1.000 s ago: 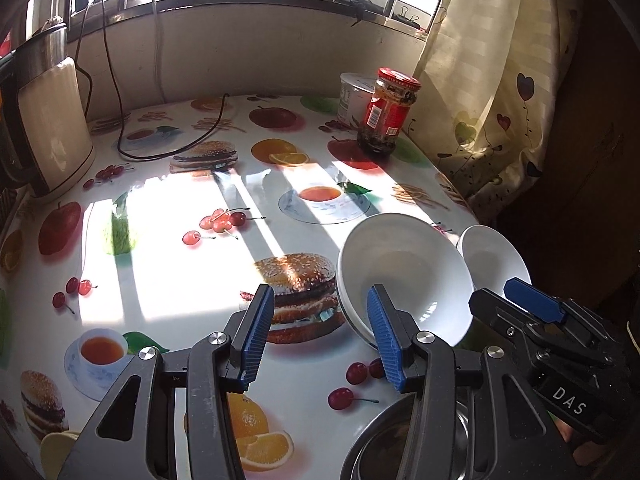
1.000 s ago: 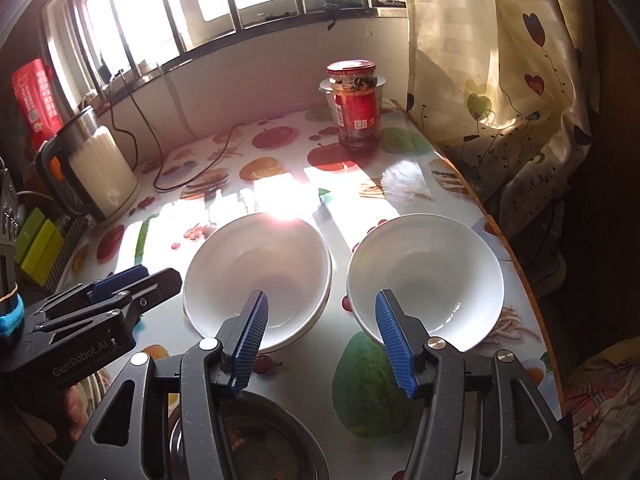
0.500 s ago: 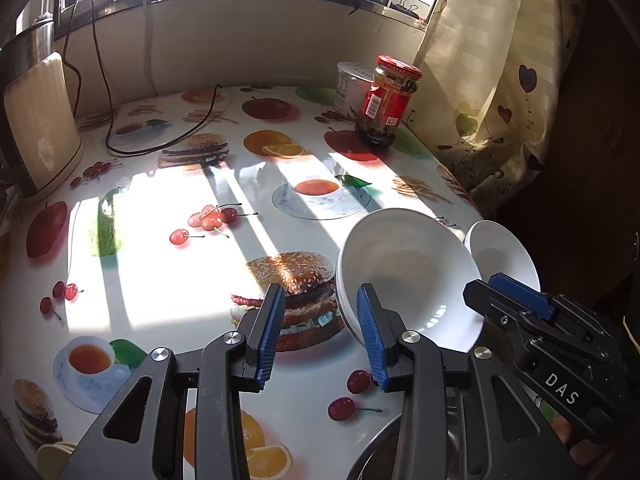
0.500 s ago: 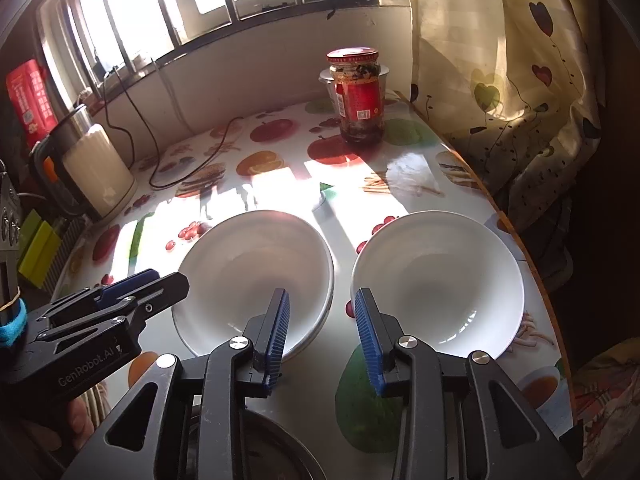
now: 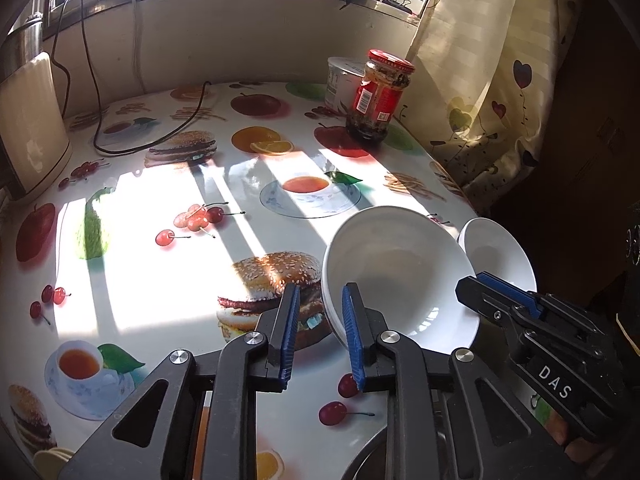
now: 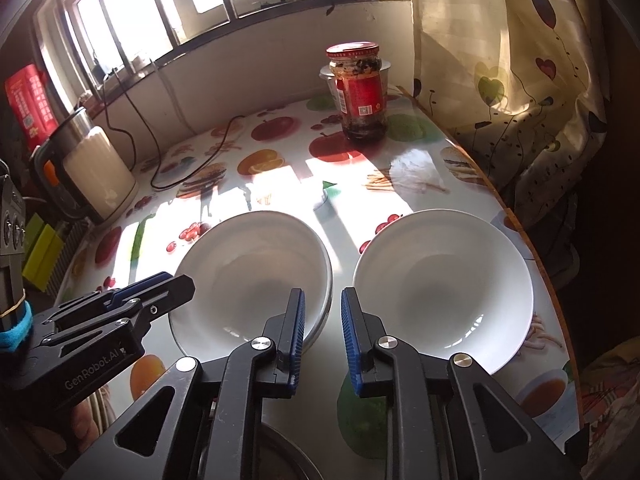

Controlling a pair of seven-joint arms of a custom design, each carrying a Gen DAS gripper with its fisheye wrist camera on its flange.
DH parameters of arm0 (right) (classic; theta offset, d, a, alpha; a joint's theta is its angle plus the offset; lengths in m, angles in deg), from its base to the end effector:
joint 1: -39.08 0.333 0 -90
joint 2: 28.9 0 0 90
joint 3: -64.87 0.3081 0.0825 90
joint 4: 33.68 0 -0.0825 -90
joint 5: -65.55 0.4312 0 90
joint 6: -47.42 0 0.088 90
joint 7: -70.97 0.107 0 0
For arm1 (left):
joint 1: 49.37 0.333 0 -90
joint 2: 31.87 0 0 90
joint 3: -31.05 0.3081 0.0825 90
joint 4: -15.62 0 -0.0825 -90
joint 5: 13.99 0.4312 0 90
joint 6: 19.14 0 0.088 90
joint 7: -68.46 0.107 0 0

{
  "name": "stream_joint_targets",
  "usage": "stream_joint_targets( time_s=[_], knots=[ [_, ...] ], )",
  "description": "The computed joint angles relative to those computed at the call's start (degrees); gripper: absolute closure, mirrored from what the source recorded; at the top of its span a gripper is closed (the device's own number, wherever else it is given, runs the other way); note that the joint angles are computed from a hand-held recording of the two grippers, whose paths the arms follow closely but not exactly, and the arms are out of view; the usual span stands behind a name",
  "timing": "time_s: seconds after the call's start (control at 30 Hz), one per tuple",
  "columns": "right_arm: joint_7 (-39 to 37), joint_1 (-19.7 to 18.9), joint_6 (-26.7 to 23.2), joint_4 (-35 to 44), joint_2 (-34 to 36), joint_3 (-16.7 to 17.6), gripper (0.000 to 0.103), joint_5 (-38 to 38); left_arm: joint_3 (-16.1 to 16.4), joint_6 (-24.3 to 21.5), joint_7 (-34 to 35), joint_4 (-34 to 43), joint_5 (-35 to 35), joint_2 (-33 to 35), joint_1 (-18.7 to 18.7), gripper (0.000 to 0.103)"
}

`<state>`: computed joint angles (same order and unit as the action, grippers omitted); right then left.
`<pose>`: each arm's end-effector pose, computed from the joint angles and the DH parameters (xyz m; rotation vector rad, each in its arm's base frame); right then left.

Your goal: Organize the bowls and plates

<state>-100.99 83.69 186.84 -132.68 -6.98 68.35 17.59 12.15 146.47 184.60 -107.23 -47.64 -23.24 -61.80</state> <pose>0.4865 0.5331 0.3649 -1.4876 2.0515 -0.5248 0.5582 -0.2977 0.3583 -1.5115 2.4273 -0.9779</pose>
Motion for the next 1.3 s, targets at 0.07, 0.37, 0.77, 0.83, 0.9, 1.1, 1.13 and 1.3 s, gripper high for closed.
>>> stream_joint_targets(
  time_s=[0.07,0.37,0.77,0.83,0.9,1.1,1.13,1.3],
  knots=[
    [-0.04,0.00,0.20,0.01,0.10,0.01,0.087,0.05,0.02,0.04,-0.12,0.09,0.42,0.11,-0.13,0.082],
    [0.40,-0.04,1.67,-0.45,0.03,-0.28,0.090,-0.22,-0.34,-0.01,0.21,0.29,0.51,0.44,-0.02,0.087],
    [0.17,-0.13,1.75,-0.59,-0.02,-0.27,0.090,-0.33,-0.32,1.21,-1.37,-0.29,2.80,0.34,-0.42,0.090],
    [0.20,-0.13,1.79,-0.66,-0.05,-0.29,0.090,-0.36,-0.24,1.30,-1.69,-0.22,3.28,0.43,-0.50,0.090],
    [0.33,-0.12,1.78,-0.76,-0.10,-0.32,0.090,-0.42,-0.15,1.47,-2.12,-0.29,3.85,0.42,-0.54,0.090],
    [0.74,0.09,1.31,-0.20,0.19,-0.30,0.090,-0.50,-0.40,1.41,-2.24,-0.34,3.82,0.35,-0.32,0.090],
    [0.92,0.13,1.35,-0.21,0.15,-0.32,0.090,-0.56,-0.32,1.39,-2.43,-0.38,4.06,0.30,-0.39,0.090],
    [0.71,0.04,1.39,-0.16,0.17,-0.23,0.090,-0.26,-0.40,1.72,-2.59,-0.62,3.98,0.14,-0.25,0.090]
  ],
)
